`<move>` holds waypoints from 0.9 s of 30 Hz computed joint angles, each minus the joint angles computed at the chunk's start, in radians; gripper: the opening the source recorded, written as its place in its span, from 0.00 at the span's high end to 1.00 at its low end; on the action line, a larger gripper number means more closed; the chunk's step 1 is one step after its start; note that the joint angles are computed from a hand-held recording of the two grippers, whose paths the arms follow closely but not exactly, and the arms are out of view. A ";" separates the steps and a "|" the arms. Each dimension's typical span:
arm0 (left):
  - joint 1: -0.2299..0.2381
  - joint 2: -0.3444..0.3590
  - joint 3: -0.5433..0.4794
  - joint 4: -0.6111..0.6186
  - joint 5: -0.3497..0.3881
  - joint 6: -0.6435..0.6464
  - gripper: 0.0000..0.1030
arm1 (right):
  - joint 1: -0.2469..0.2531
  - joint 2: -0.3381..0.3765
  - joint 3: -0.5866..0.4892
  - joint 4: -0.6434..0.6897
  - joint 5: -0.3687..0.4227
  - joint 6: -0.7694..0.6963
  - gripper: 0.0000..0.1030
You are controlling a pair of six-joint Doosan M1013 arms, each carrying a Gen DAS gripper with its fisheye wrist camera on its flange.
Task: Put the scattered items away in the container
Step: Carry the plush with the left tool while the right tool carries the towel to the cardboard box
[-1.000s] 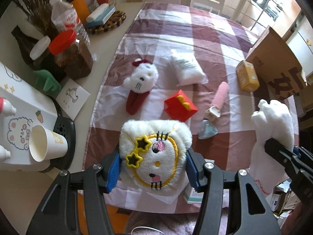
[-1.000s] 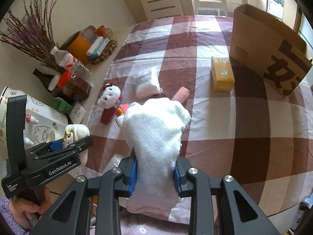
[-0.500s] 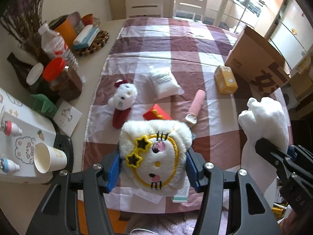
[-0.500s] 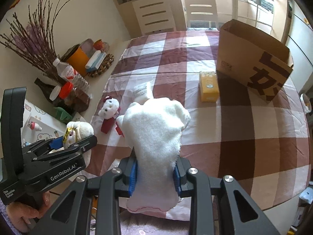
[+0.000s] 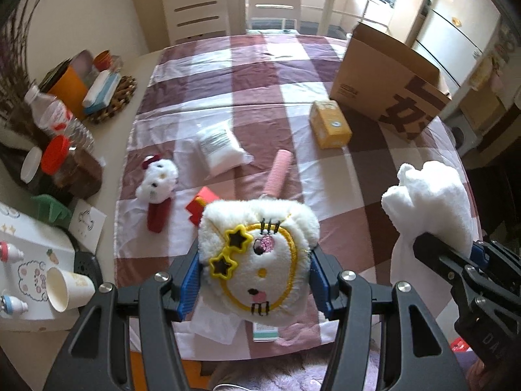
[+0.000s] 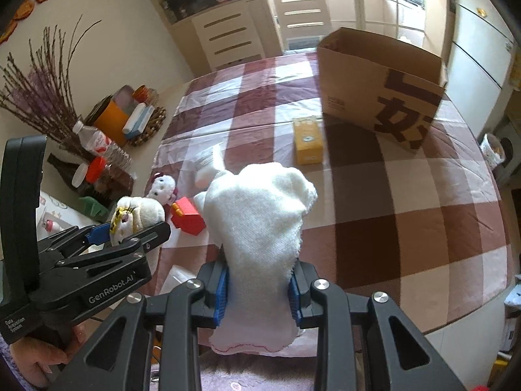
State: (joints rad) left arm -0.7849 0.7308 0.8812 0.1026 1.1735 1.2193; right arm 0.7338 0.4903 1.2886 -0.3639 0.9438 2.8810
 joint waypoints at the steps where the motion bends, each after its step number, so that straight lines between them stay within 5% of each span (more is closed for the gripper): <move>1: -0.003 0.002 -0.004 -0.002 0.001 0.006 0.44 | 0.000 -0.006 0.010 -0.006 -0.001 0.015 0.71; 27: -0.065 0.121 -0.205 -0.063 0.093 0.208 0.44 | 0.002 -0.100 0.157 -0.089 0.041 0.274 0.71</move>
State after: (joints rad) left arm -0.8499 0.8515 0.6760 0.0393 1.2661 1.4277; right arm 0.7358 0.3906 1.4453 -0.4532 0.9843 3.1548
